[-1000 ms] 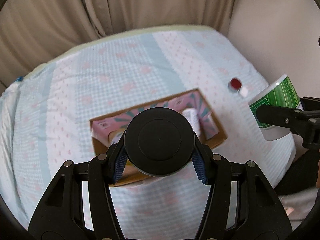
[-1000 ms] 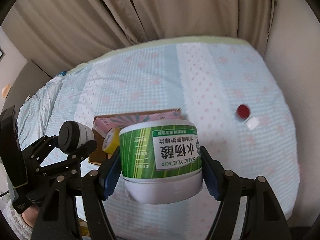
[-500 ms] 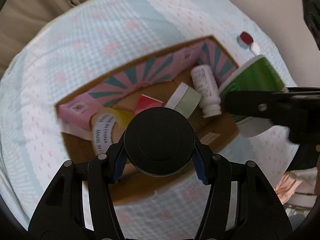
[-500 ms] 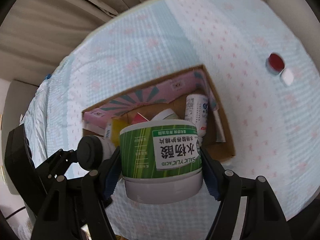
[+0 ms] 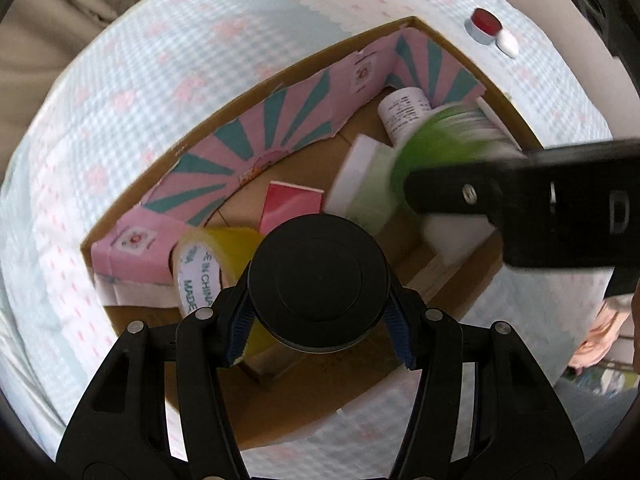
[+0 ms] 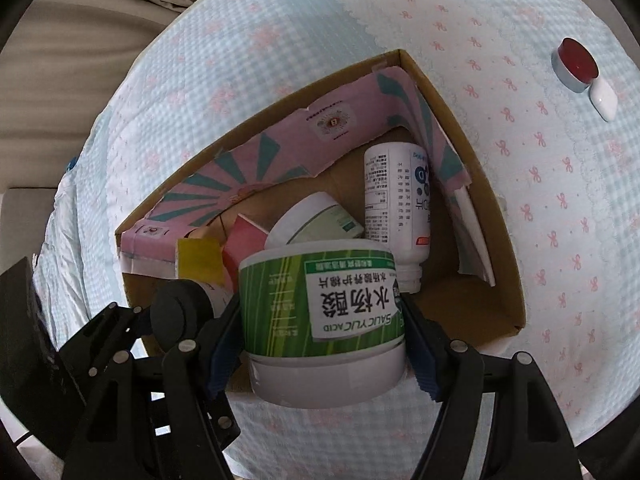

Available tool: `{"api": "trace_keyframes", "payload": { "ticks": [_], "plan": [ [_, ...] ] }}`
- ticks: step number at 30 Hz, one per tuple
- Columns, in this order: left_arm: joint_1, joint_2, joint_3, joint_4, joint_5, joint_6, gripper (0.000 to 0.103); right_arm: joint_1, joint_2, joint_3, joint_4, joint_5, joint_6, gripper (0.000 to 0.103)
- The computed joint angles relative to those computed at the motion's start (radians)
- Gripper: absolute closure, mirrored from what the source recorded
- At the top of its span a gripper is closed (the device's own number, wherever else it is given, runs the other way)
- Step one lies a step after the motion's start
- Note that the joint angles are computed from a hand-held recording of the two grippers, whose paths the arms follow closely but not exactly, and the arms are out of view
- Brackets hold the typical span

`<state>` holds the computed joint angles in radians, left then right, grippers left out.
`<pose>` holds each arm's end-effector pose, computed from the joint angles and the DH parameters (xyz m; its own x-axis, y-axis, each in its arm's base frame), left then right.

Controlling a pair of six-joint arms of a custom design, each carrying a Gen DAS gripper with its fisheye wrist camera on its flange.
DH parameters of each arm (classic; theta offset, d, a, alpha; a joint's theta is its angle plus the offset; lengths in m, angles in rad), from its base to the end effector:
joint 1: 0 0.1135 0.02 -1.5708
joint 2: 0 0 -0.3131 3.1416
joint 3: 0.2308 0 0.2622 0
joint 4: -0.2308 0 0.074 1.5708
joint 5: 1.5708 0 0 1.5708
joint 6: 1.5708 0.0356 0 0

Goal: Organize rigid objects
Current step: 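Carry the black-capped jar and green-labelled jar into the box and release both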

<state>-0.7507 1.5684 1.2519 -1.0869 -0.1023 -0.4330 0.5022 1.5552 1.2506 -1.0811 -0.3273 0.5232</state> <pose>0.2209 -0.2011 0.2963 -0.9340 0.3005 -0.1935 0.3022 0.9530 0.0215 0.2543 0.1527 0.3014 -1.0000 -0.0093 -0.0015 -0.0093 0.9307 0.3657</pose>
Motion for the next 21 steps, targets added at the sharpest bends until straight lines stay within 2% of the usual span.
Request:
{"api": "trace_keyframes", "payload": {
  "ticks": [1, 2, 3, 5, 14, 21],
  "plan": [
    [-0.002, 0.0, 0.002, -0.002, 0.005, 0.007, 0.046, -0.003, -0.01, -0.002, 0.01, 0.0, 0.008, 0.034],
    [0.001, -0.008, 0.001, 0.006, 0.029, 0.011, 0.016, -0.009, -0.022, -0.009, 0.028, -0.01, 0.016, 0.033],
    [0.002, -0.02, -0.002, 0.012, 0.039, 0.007, 0.001, -0.017, -0.032, -0.013, 0.035, -0.017, 0.024, 0.028],
    [-0.006, -0.041, -0.003, 0.012, 0.033, -0.008, 0.0, -0.03, -0.031, -0.006, 0.014, -0.02, 0.016, 0.001],
    [-0.028, -0.115, -0.012, -0.053, -0.019, -0.121, 0.0, -0.044, -0.129, -0.044, 0.016, -0.017, 0.013, 0.0],
    [-0.089, -0.169, 0.054, -0.169, -0.091, -0.239, 0.0, -0.009, -0.185, 0.0, -0.008, 0.021, 0.022, 0.0]
  ]
}}
